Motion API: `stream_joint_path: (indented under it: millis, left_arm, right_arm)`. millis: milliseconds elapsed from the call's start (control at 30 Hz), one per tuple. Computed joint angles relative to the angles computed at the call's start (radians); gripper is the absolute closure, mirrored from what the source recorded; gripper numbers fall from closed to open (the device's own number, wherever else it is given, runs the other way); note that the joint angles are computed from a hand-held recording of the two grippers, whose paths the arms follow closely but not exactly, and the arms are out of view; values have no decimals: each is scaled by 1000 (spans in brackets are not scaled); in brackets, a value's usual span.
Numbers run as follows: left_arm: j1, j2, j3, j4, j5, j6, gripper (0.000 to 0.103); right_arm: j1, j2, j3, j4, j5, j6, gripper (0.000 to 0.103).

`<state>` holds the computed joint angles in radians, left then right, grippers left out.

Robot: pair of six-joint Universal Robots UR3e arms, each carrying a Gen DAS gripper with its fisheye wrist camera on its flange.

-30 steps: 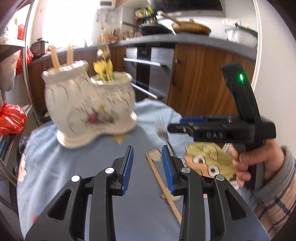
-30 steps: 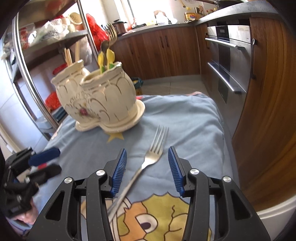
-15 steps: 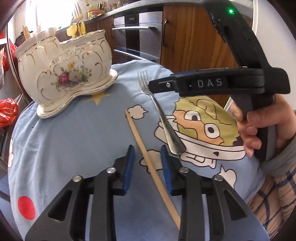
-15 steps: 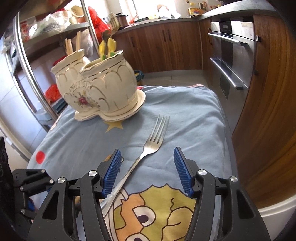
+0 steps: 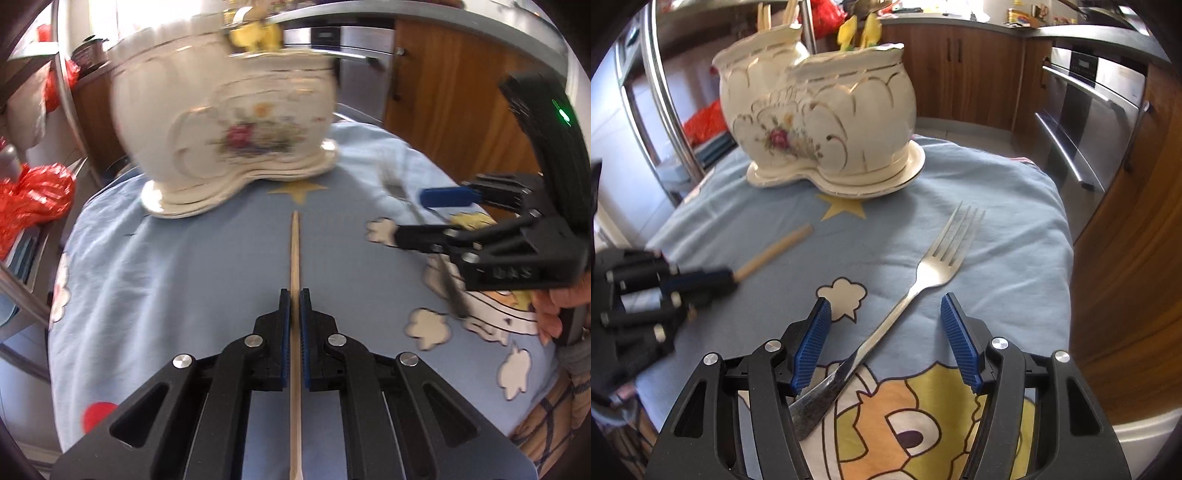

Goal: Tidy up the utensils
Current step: 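Grasp the silver fork with the right tool while the left tool grasps the last chopstick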

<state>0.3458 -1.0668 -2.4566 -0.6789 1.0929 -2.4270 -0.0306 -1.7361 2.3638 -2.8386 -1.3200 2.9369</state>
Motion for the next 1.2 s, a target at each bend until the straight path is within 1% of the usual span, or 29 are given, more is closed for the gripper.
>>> stream_joint_path:
  millis: [33, 67, 133, 200, 233, 300, 333, 400, 500, 567, 700, 733, 767, 833, 933, 1033, 1133, 1167, 1200]
  left_arm:
    - [21, -3, 5, -10, -5, 8, 98]
    - [43, -11, 16, -20, -8, 14, 98]
    - [73, -17, 32, -43, -11, 23, 98]
    - [104, -20, 55, -91, -17, 48, 98]
    - [108, -22, 67, -109, -12, 59, 98]
    - [100, -37, 87, -118, 3, 71, 98]
    - [97, -36, 96, -128, 11, 76, 98]
    - [115, -34, 126, -176, 8, 112, 98]
    - [119, -63, 164, -195, 25, 142, 98]
    - [129, -72, 195, -237, 29, 181, 98]
    - [126, -92, 260, -338, 43, 243, 95]
    - [118, -97, 272, -351, 50, 251, 94]
    - [109, -100, 285, -364, 60, 258, 90]
    - [88, -109, 315, -389, 76, 267, 88]
    - [28, -176, 399, -445, 123, 252, 84]
    - [-32, -242, 435, -412, 191, 214, 83]
    - [-118, -324, 468, -350, 292, 187, 83]
    - [-124, -335, 476, -347, 291, 190, 83]
    - [-124, -343, 494, -369, 292, 191, 84]
  right_arm:
    - [-6, -3, 3, 2, 9, -2, 41]
    - [-11, -6, 6, 2, 16, -2, 45]
    - [-30, -15, 14, 5, 38, 0, 55]
    - [-72, -35, 25, 27, 83, -14, 75]
    - [-88, -46, 30, 41, 97, -31, 80]
    - [-118, -76, 35, 88, 133, -82, 83]
    - [-122, -94, 37, 112, 134, -111, 84]
    - [-144, -139, 39, 186, 146, -170, 87]
    - [-168, -223, 20, 349, 142, -278, 91]
    - [-175, -268, -4, 455, 119, -343, 91]
    - [-172, -284, -69, 597, 68, -398, 91]
    - [-172, -279, -81, 617, 62, -401, 91]
    - [-167, -261, -106, 641, 53, -396, 91]
    - [-153, -217, -157, 678, 36, -379, 89]
    - [-113, -150, -230, 714, -3, -344, 87]
    - [-67, -93, -295, 742, -49, -313, 87]
    - [1, -50, -346, 755, -121, -307, 87]
    - [14, -43, -355, 761, -134, -314, 92]
    - [38, -33, -367, 765, -160, -314, 92]
